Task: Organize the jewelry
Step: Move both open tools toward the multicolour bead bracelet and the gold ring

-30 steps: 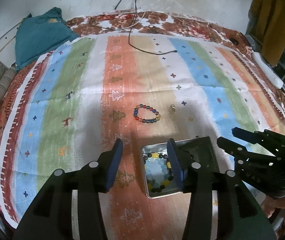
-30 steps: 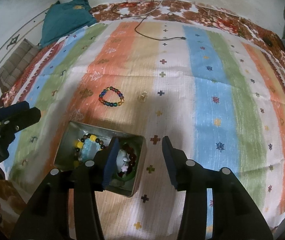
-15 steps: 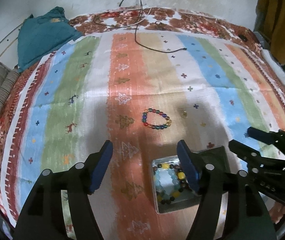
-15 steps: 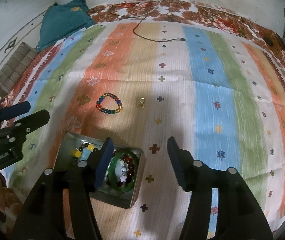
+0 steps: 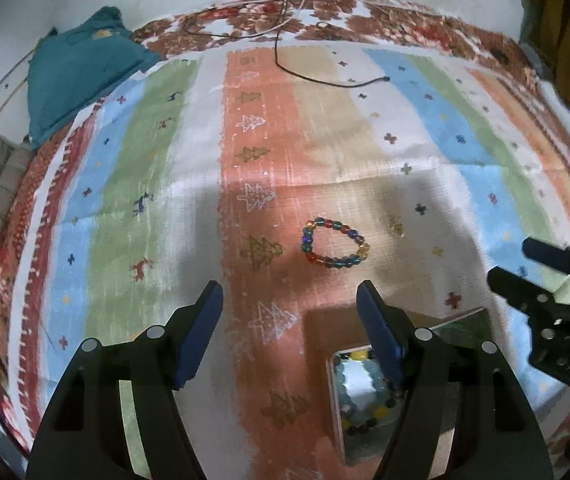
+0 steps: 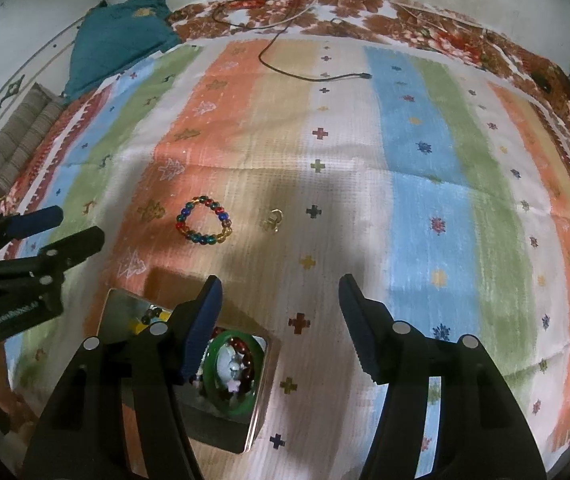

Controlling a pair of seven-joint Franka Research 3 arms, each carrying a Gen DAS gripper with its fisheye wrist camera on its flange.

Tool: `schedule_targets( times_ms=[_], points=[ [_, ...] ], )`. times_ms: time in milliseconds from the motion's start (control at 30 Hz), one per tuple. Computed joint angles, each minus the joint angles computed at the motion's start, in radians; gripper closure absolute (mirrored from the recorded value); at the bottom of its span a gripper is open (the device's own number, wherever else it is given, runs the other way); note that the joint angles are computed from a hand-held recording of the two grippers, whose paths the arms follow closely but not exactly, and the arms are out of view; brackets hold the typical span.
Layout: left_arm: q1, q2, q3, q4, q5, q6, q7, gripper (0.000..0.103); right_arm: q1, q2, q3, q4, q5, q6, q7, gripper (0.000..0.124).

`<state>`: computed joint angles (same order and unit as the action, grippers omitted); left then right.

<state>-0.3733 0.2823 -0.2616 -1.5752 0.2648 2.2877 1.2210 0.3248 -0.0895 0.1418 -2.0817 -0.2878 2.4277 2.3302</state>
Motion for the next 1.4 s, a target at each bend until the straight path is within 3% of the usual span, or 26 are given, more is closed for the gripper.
schedule_targets(
  times_ms=[667, 1400],
  points=[
    [-0.021, 0.168, 0.017, 0.200, -0.009, -0.123, 0.047, 0.034, 0.013, 0.110, -0.040, 0.093, 0.058, -0.022, -0.117, 0.063],
    [-0.037, 0.322, 0.029, 0.379, -0.040, -0.195, 0.107, 0.034, 0.040, 0.259, -0.089, 0.237, 0.064, -0.086, -0.165, 0.063]
  ],
)
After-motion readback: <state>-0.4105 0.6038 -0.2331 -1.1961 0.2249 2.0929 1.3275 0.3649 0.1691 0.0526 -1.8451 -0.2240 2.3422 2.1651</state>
